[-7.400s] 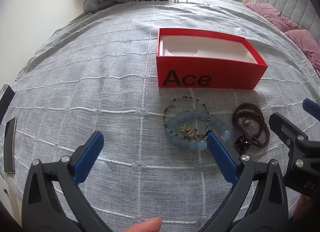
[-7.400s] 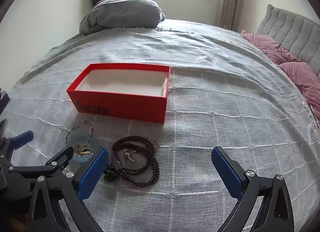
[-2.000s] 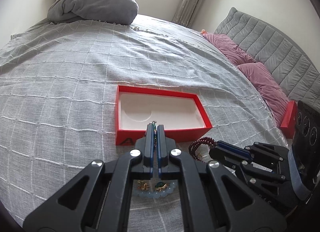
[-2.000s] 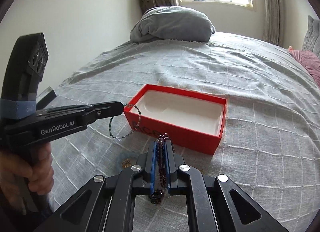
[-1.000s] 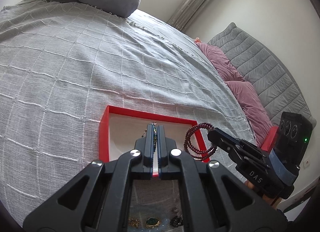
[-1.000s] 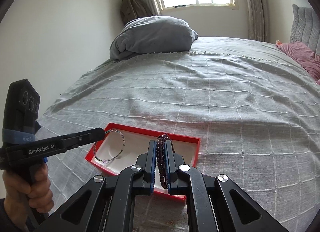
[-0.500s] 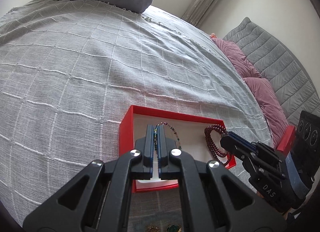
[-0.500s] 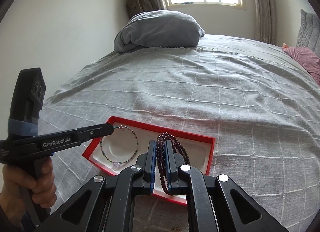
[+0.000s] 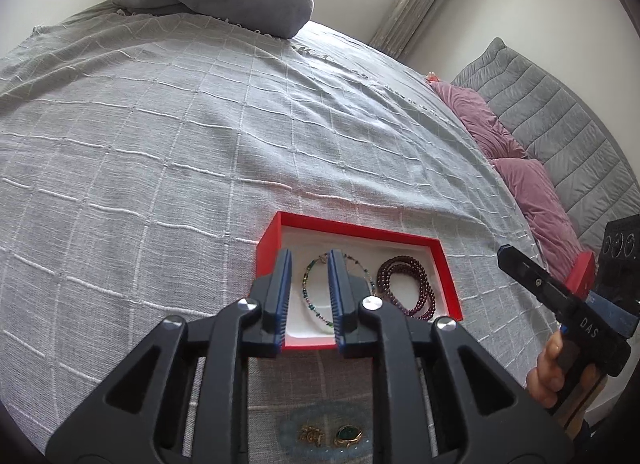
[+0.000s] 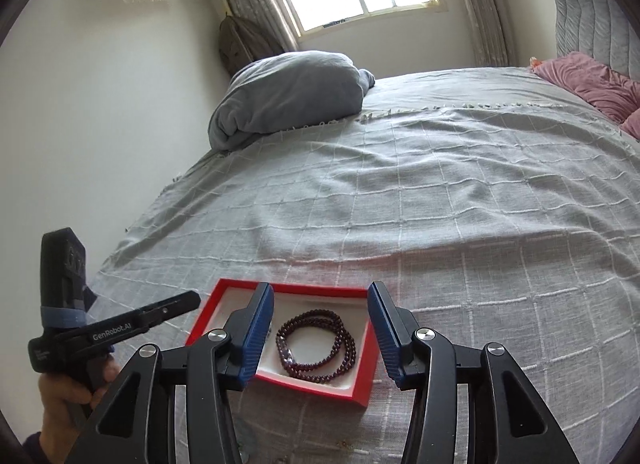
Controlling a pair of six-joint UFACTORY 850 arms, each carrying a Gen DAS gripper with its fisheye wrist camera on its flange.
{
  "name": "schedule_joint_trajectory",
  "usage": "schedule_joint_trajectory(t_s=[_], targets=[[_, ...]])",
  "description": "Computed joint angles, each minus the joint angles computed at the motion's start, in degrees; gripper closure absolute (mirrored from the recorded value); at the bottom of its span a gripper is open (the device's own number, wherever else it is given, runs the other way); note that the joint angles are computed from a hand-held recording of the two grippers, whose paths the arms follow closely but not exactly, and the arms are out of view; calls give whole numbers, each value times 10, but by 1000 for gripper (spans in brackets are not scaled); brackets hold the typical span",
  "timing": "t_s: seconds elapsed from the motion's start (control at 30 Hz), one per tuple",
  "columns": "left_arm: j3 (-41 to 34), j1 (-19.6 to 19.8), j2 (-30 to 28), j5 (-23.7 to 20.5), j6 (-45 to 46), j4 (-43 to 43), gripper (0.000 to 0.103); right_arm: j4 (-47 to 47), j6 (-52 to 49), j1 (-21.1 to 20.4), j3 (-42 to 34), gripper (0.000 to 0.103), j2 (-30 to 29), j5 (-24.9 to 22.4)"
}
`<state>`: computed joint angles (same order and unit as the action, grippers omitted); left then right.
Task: Organize jewelry
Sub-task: 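Lower both into the red box and open both tools, then move the left tool to the light-blue bracelet while the right tool approaches the black earring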
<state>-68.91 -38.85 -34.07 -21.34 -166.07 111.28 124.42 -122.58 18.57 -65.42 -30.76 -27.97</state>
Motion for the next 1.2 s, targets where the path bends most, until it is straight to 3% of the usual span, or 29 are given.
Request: schedule_joint_trajectory(t_s=[0.3,0.4,0.6,0.73,0.9,1.2], targets=[[21,-30,17,6,97,-97,81,5,-36,5,47,53,31,2],[28,-36,20,22,127,-133,76,5,-43,7,65,53,41,7],[24,-38,11,66,175,-197,75,2,-56,13,98,53,65,26],[4,-42,-6,71,308,-325,75,-55,4,15,97,52,68,40],[-2,-36,-15,98,402,-428,75,-232,186,14,74,52,47,55],[7,-35,-11,120,389,-425,75,-340,272,32,72,52,39,72]])
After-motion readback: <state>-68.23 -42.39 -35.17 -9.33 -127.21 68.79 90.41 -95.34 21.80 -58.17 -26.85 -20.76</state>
